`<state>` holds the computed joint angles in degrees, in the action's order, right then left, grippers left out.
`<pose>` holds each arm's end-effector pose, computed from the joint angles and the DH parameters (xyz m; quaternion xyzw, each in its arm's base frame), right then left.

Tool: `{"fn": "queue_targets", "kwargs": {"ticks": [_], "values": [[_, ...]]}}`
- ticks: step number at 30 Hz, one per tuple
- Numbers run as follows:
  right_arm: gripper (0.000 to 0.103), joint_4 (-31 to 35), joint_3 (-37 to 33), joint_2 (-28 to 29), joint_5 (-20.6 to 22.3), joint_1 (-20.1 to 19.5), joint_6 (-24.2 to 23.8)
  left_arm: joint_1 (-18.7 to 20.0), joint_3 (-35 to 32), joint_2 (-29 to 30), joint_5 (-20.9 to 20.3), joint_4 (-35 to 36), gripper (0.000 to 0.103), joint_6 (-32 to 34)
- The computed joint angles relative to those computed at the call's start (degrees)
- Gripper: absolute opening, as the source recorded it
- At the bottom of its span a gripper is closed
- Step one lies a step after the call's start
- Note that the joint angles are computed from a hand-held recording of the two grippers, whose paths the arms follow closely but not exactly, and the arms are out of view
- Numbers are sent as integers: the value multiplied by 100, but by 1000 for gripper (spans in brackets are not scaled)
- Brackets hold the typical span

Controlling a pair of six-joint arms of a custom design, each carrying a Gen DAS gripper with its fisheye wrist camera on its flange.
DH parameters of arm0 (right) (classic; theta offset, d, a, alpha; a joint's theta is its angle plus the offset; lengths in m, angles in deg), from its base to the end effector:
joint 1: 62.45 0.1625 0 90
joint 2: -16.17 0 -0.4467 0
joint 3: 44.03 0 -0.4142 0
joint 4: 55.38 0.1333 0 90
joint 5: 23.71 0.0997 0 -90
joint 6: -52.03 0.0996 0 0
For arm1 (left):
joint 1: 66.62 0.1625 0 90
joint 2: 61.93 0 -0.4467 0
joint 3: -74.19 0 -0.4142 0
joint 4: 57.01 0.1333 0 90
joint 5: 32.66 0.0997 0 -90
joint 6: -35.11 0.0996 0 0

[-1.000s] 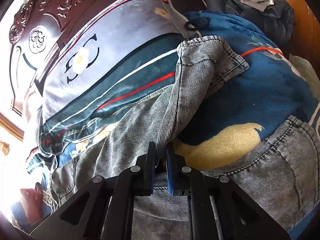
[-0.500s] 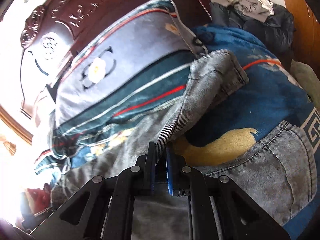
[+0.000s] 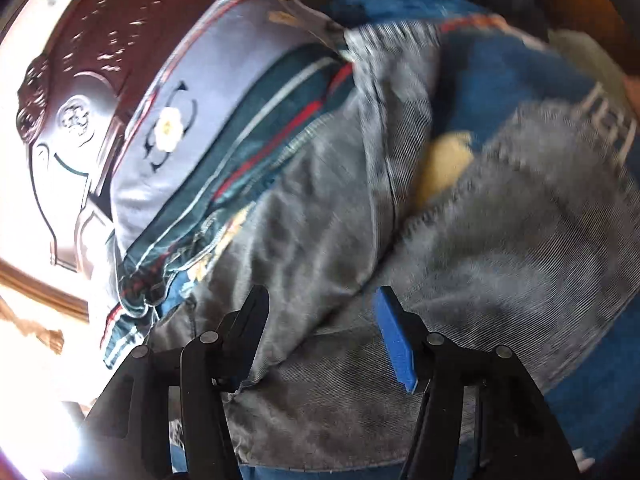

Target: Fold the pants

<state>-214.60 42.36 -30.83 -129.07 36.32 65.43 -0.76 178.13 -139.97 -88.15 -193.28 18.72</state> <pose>0.2214 -0.7338 0.1926 -0.0731 -0.9555 0.2751 0.0777 -0.0670 -0.6134 0.3763 0.0112 0.9413 -0.2595 0.2154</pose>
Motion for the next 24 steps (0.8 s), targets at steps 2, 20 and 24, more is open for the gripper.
{"fn": "queue_targets", "kwargs": {"ticks": [2, 20, 24], "values": [[53, -203, -42, 110, -133, -35, 94, 15, -22, -3, -10, 42, 24, 10], [9, -86, -1279, 902, -1299, 68, -1404, 151, -135, 96, -116, 58, 22, 232], [9, -513, -929, 541, -938, 229, -1647, 43, -125, -33, -156, -48, 21, 333]]}}
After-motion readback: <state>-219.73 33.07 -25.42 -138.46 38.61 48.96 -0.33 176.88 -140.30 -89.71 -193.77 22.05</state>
